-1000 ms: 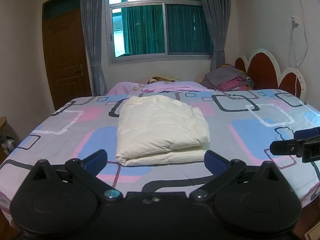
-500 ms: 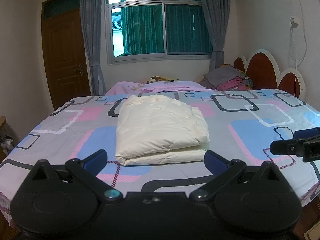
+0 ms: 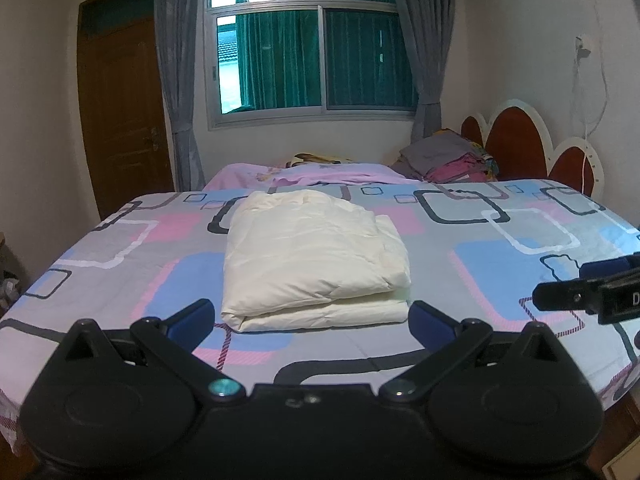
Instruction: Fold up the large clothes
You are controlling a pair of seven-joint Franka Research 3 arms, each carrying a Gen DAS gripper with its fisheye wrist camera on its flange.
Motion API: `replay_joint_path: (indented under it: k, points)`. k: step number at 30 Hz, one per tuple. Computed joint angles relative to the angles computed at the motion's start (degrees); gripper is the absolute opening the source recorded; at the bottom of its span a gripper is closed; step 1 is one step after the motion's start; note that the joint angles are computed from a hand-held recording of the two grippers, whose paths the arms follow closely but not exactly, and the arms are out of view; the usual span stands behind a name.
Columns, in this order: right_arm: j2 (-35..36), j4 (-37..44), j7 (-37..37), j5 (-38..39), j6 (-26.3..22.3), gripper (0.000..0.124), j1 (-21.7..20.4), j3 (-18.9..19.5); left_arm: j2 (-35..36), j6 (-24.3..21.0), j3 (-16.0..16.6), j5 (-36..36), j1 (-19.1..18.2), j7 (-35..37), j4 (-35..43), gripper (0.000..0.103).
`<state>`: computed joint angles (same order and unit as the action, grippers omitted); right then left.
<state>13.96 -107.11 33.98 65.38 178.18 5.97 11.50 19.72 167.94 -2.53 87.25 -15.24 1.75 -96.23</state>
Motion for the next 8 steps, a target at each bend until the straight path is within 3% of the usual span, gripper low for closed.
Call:
replay_joint_path:
  k: [8]
  points:
    - [-0.11,0.06,-1.18,1.18,-0.34,0.102,-0.22,0.08,0.25,0.41,0.01,-0.51,0.03,-0.16,0.31,0.103]
